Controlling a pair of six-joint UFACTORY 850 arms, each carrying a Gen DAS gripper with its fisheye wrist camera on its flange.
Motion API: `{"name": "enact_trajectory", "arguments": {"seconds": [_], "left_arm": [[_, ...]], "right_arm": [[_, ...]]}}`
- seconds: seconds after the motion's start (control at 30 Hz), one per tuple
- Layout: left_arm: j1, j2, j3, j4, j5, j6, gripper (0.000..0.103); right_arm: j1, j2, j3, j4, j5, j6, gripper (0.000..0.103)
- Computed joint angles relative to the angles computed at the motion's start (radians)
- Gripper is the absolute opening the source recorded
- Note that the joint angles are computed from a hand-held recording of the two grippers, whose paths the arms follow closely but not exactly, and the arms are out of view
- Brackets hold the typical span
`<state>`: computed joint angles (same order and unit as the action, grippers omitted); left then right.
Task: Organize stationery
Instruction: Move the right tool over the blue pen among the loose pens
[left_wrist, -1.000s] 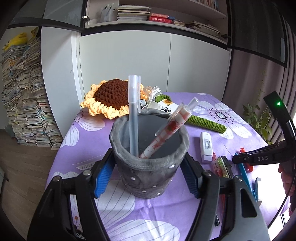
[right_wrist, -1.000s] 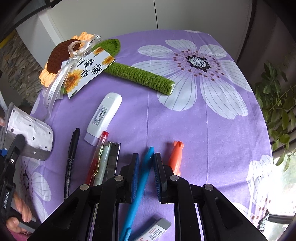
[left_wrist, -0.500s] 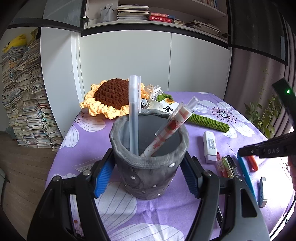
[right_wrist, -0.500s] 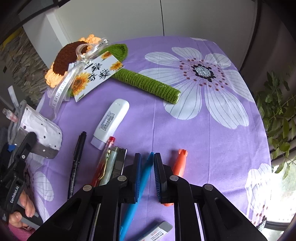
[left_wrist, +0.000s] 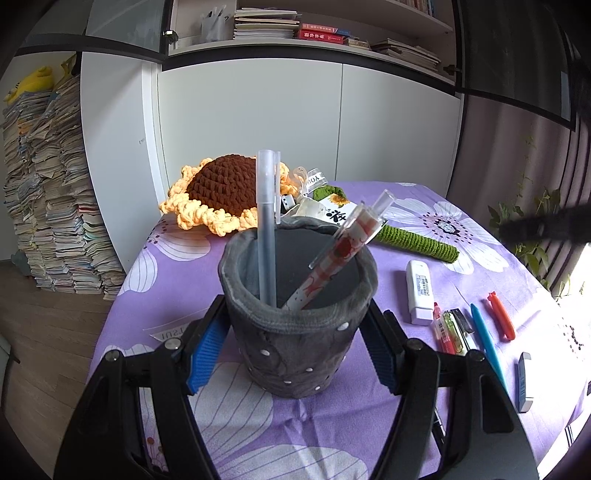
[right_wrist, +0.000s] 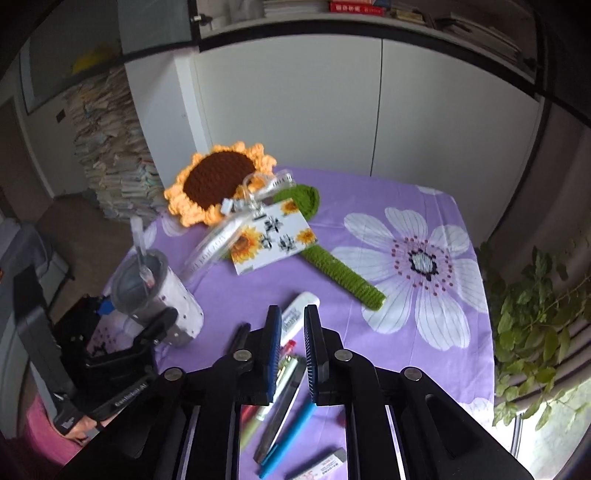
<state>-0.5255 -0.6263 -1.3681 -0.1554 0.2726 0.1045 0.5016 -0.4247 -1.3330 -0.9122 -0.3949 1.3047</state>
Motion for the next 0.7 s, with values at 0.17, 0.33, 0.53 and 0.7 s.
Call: {"name": "enact_trajectory", "arguments": {"seconds": [0.17, 0.33, 0.53, 0.7], "left_arm": [[-0.003, -0.002, -0.003, -0.042, -0.004, 0.043, 0.069], [0.001, -0.008, -0.013, -0.008, -0.025, 0.004, 0.070], [0.001, -0.006, -0.011, -0.008, -0.024, 0.004, 0.069], [0.000, -0.004, -0.008, -0.013, -0.021, 0.012, 0.070]], "right_arm": [[-0.059, -0.064, -0.009, 0.364, -0.021, -0.215, 0.018], [-0.096, -0.088, -0.007, 0.543, -0.010, -0.315, 0.039], [-0.094, -0.127, -0.044, 0.615, -0.045, -0.390, 0.038], [-0.102, -0.139, -0.048, 0.604, -0.041, -0.377, 0.017]]}}
